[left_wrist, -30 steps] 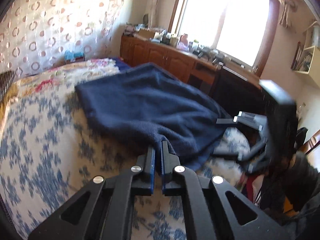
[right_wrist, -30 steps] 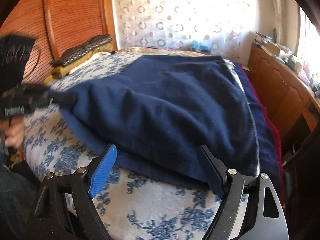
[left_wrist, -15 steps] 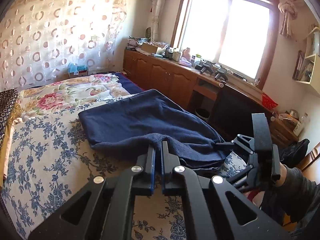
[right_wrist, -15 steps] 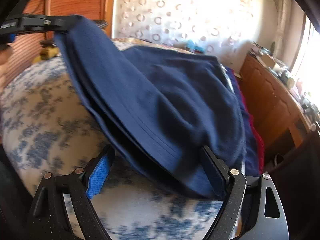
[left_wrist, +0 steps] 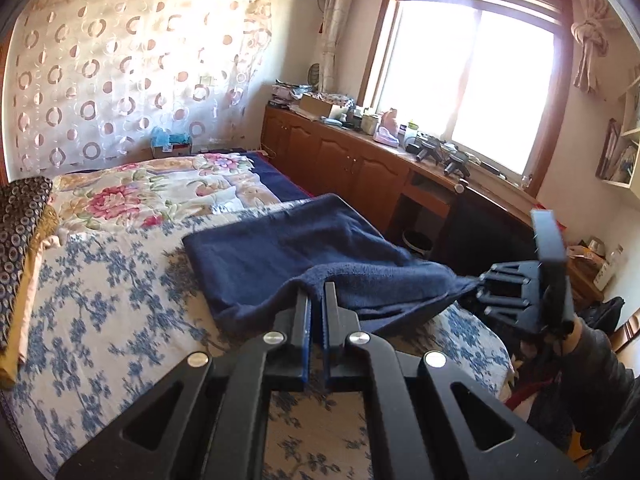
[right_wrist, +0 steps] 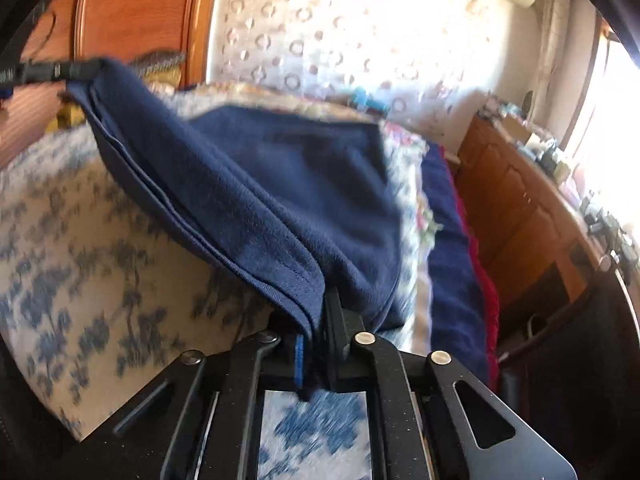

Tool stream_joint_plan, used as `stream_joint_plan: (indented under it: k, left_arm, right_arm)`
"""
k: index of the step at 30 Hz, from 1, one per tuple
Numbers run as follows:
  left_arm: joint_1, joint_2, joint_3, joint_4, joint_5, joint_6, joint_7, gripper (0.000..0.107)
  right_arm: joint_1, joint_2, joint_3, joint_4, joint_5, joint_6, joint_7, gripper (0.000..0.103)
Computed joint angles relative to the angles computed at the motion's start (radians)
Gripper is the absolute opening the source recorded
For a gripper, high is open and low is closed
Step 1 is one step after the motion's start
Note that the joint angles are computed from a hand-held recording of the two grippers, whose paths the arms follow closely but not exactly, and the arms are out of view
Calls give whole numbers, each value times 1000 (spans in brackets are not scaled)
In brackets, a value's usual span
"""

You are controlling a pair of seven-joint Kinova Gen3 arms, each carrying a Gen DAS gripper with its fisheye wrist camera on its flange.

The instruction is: Fold small clothes

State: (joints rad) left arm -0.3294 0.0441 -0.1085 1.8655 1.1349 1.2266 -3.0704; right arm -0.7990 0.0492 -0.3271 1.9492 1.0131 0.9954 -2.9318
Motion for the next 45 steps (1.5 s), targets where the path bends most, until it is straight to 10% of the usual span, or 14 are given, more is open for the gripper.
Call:
stream_joint_plan:
  k: [10,21,27,30,34,45]
  left_arm:
    - [43,147,80,-201,-25,-143,127,1]
    - [64,341,192,-412,-218,-261,370,4]
    - [51,350,239,-429,-278,-317,388,32]
    - [42,324,251,-405,-272,-351,360,37]
    - [65,323,248,-406,-315,-368,370,42]
    - [113,403,253,-449,-466,-367,508,44]
  right_arm:
    - [127,65,104,-176,70,-146,254,3]
    - [224,244,242,-374,-139,-356,551,3]
    - [263,296,274,-429,-309,-404,667,4]
    - [274,309,290,-463,-392,-397,712,11]
    - [220,301,360,-483,-390,-375,637,64]
    - [287,218,301,-419,-501,-364,625,78]
